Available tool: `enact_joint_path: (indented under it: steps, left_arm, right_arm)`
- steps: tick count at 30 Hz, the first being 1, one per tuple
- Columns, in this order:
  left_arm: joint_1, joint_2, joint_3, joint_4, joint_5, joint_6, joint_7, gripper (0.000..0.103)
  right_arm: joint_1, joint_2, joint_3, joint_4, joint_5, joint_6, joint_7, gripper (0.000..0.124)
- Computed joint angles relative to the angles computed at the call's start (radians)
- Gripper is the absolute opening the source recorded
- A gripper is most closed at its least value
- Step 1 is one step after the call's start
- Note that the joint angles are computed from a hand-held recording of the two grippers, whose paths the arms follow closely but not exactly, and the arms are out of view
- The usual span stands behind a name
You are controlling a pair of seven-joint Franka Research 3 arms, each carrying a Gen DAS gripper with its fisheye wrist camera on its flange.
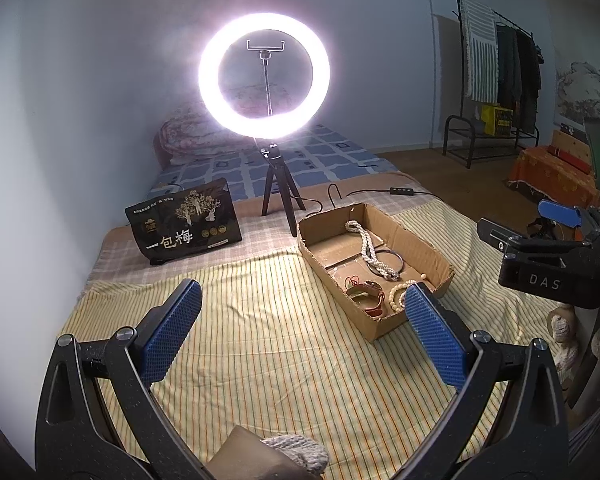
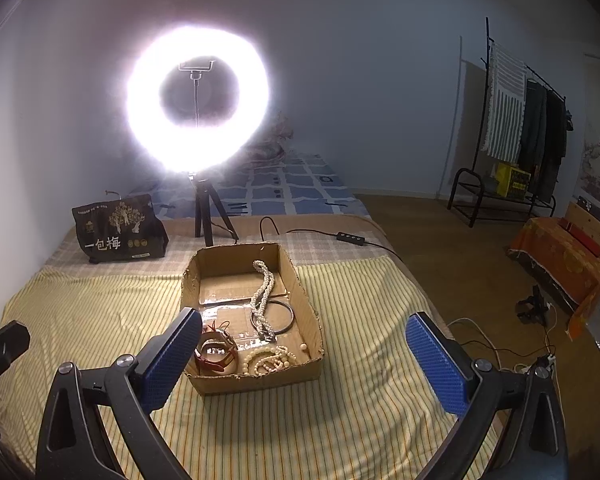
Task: Organize jewelry
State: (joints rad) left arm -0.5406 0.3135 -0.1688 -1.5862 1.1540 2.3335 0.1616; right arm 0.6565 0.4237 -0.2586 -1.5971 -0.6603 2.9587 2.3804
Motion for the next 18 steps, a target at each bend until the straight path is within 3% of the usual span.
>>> enact_joint_path:
  steps: [18]
  left_arm:
    - [0.002,-0.004,-0.001,-0.005,0.003,0.001,-0.004,0.103]
  right_arm:
    - [-0.005,-0.005,0.008,-0.008,0.011,-0.005,-0.012,0.103]
